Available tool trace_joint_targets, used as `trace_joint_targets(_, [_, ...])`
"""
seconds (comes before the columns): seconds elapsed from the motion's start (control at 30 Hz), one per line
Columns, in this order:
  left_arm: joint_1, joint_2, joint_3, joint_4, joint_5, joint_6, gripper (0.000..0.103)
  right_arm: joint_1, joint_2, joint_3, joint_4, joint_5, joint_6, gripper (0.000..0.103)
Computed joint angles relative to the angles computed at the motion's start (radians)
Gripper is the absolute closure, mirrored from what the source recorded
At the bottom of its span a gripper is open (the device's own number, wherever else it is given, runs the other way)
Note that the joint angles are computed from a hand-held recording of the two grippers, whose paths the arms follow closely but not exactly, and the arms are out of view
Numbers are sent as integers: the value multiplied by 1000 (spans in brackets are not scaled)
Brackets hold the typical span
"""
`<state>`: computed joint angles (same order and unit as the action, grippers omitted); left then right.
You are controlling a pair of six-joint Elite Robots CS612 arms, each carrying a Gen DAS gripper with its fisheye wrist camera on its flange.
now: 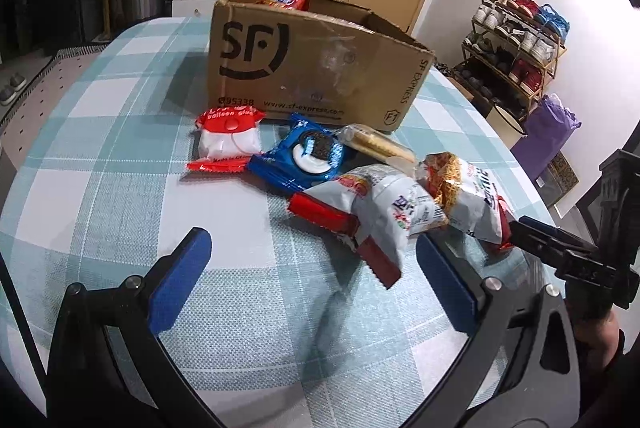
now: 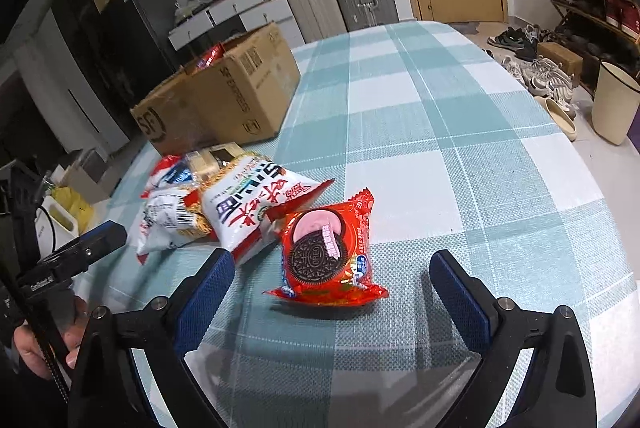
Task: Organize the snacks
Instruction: 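Lower the right gripper onto the red Oreo pack and close it, then grasp the white-and-red chip bag with the left gripper while the right gripper holds the Oreo pack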
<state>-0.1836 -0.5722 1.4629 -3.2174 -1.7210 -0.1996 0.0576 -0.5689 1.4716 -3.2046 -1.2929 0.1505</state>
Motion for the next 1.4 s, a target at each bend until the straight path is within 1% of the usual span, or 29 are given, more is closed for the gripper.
trace_joint_targets(0.03, [2, 3, -5, 7, -2, -2, 1, 1, 2, -6, 12, -2, -4, 14])
trace_joint_targets(0.07, [3, 6, -11, 13, -4, -5, 1, 3, 4, -12, 28, -6, -12, 26])
trace_joint_targets(0.1, [4, 8, -13, 17, -3, -6, 1, 6, 5, -16, 36, -23, -23, 27])
trace_joint_targets(0.13, [5, 9, -16, 19, -2, -8, 1, 9, 5, -19, 40, -34, -38, 38])
trace_joint_targets(0.17, [6, 11, -19, 21, -2, -9, 1, 12, 5, -23, 56, -42, -59, 51])
trace_joint_targets(0.23, [6, 12, -19, 20, 1, -10, 1, 15, 5, -23, 59, -50, -87, 57])
trace_joint_targets(0.33, [7, 13, -21, 20, 0, -8, 1, 12, 3, -14, 44, -40, -84, 58])
trace_joint_targets(0.4, [6, 12, -20, 20, -1, -6, 1, 9, 0, -1, 16, -32, -74, 58])
trace_joint_targets(0.5, [6, 13, -26, 35, -15, 4, 1, 5, -6, 15, -5, -24, -61, 58])
trace_joint_targets(0.57, [6, 12, -26, 48, -25, -1, 1, 1, -10, 23, -14, -8, -55, 58])
trace_joint_targets(0.6, [6, 13, -27, 52, -32, -5, 1, 1, -11, 27, -20, -11, -53, 58])
trace_joint_targets(0.7, [2, 12, -26, 53, -33, -10, 1, 0, -15, 35, -33, -3, -51, 58])
trace_joint_targets(0.93, [-7, 10, -30, 51, -39, 9, 1, -2, -20, 53, -86, 12, -41, 58])
trace_joint_targets(1.07, [-9, 15, -51, 79, -64, 3, 1, -5, -22, 59, -99, 25, -39, 58])
trace_joint_targets(1.17, [-12, 23, -71, 107, -70, 6, 1, -6, -23, 65, -104, 21, -39, 58])
trace_joint_targets(1.27, [-15, 34, -95, 126, -77, -9, 1, -6, -22, 65, -109, 17, -35, 58])
trace_joint_targets(1.4, [-17, 49, -129, 154, -80, -26, 1, -11, -22, 71, -119, 28, -30, 58])
